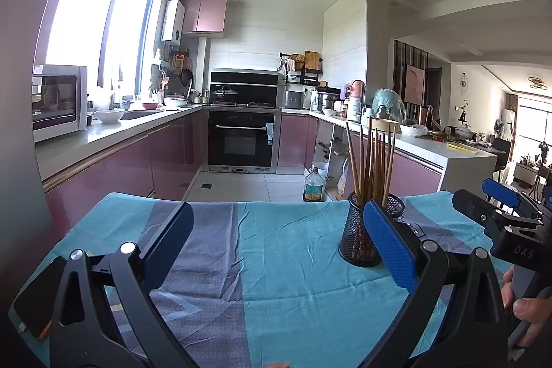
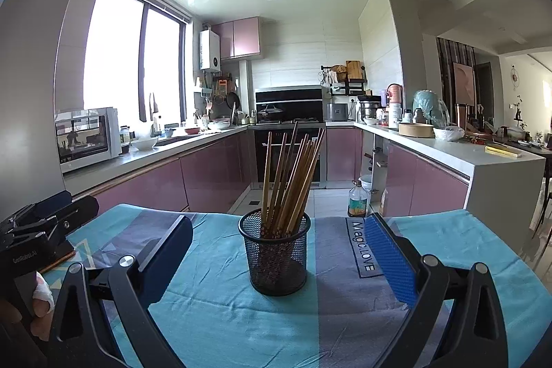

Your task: Organize utensils

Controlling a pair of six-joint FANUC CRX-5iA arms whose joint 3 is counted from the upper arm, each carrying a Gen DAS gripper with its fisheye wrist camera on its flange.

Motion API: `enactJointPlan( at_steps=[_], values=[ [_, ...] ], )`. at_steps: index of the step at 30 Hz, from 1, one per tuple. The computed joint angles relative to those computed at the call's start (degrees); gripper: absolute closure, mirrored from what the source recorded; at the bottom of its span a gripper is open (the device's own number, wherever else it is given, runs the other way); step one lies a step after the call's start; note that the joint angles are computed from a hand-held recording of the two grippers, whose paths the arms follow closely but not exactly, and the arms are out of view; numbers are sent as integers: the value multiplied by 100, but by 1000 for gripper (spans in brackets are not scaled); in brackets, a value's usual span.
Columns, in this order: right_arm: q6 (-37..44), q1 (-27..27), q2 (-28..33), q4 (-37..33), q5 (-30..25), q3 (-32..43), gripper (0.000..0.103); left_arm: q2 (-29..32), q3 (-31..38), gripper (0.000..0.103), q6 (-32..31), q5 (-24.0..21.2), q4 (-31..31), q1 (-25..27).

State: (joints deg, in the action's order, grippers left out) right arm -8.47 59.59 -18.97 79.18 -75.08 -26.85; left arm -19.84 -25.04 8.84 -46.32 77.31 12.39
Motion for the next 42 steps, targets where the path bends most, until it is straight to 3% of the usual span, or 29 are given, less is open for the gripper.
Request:
enactJointPlan(
  at_steps=[42],
  values=[
    [96, 134, 104, -109, -354, 164, 6, -21, -43, 6, 85, -17, -74, -40]
  ],
)
